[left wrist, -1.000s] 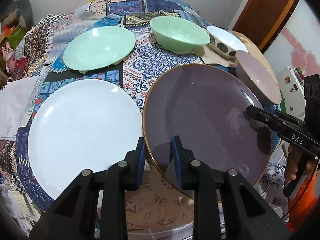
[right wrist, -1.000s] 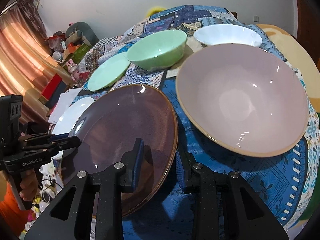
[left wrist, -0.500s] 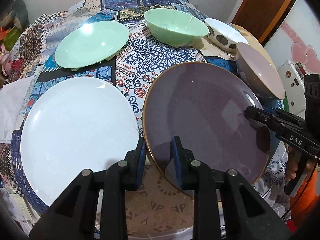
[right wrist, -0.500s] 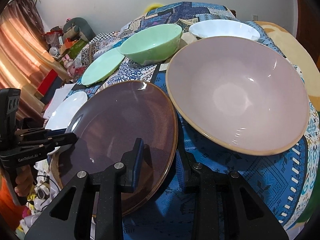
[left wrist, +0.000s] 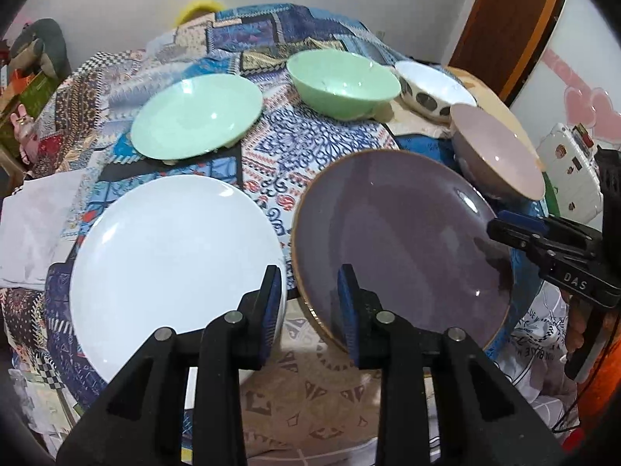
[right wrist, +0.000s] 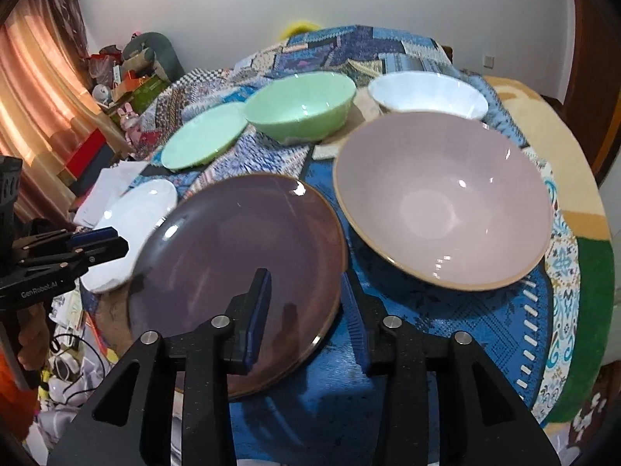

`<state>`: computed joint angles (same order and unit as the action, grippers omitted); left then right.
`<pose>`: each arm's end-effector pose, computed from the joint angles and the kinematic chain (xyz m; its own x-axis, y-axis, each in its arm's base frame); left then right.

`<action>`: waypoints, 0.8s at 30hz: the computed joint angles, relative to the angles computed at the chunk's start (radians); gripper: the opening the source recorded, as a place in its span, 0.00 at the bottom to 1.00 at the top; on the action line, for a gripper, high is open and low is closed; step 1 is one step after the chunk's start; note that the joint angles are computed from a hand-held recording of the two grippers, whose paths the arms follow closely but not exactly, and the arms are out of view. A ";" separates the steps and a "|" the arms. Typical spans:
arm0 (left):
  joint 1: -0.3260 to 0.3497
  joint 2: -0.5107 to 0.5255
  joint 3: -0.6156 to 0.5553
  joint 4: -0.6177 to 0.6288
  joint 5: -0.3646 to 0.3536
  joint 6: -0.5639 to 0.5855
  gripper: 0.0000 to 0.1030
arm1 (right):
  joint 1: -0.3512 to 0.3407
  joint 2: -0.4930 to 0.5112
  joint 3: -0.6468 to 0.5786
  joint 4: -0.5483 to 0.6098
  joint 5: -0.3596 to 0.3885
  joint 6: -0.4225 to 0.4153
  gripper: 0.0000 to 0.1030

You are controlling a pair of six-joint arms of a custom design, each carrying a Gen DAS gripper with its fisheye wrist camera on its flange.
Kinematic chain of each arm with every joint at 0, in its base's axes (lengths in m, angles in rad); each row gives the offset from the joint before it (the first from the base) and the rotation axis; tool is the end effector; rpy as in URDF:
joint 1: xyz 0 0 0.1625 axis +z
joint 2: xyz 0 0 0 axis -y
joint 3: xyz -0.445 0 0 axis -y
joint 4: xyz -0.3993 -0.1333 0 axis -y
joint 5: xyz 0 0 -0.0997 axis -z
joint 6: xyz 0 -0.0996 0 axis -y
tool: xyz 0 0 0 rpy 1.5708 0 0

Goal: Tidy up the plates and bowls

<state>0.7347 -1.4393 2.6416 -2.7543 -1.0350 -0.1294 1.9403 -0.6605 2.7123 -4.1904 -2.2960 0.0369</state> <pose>-0.0994 -0.3379 0.1437 -0.6603 0.5526 -0.5086 0.6622 0.7478 -0.0472 0.1677 -0.2469 0.0723 -0.8373 0.0913 0.5390 -0.2738 0.7833 -0.5580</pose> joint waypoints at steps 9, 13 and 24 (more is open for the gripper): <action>-0.003 -0.146 0.038 -0.014 0.059 -0.030 0.57 | 0.100 -0.016 -0.087 0.070 -0.019 -0.038 0.43; 0.022 -0.212 0.041 -0.005 0.091 -0.032 0.65 | 0.114 -0.006 -0.142 0.123 -0.010 -0.067 0.46; 0.185 -0.300 0.012 0.010 0.156 0.005 0.68 | 0.067 0.034 -0.299 0.321 0.095 -0.116 0.48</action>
<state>0.9199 -1.7390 2.6532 -2.7443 -0.8787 -0.1243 2.0072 -0.6260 2.4129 -3.8689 -2.2013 -0.0795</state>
